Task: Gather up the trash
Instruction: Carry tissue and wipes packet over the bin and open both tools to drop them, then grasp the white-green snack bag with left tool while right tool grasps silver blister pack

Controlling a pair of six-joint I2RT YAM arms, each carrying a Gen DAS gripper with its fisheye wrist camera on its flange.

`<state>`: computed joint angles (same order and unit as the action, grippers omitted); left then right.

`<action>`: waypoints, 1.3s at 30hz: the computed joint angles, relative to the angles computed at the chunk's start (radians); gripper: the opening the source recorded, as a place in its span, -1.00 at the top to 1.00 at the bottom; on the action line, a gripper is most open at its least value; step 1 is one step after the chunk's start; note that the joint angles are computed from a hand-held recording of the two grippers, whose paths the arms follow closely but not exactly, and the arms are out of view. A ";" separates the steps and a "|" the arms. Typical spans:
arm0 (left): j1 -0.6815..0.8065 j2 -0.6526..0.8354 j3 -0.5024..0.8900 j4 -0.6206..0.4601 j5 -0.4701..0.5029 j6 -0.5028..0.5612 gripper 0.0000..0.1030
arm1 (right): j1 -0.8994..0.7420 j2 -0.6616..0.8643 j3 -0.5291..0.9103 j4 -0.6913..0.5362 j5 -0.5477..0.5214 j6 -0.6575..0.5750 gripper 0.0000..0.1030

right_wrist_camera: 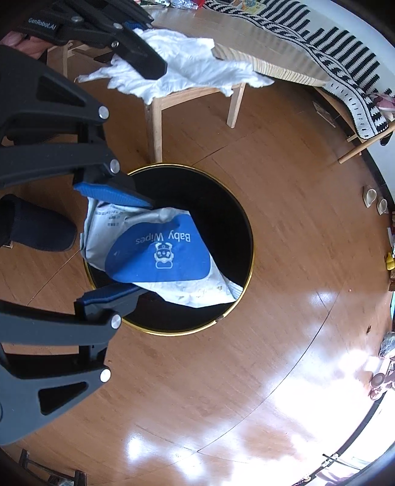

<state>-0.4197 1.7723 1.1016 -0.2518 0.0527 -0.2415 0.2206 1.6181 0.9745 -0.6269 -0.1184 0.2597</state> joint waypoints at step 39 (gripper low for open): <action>0.136 -0.197 -0.099 -0.019 0.084 0.026 -0.74 | 0.114 -0.107 0.104 0.041 0.103 0.174 -0.57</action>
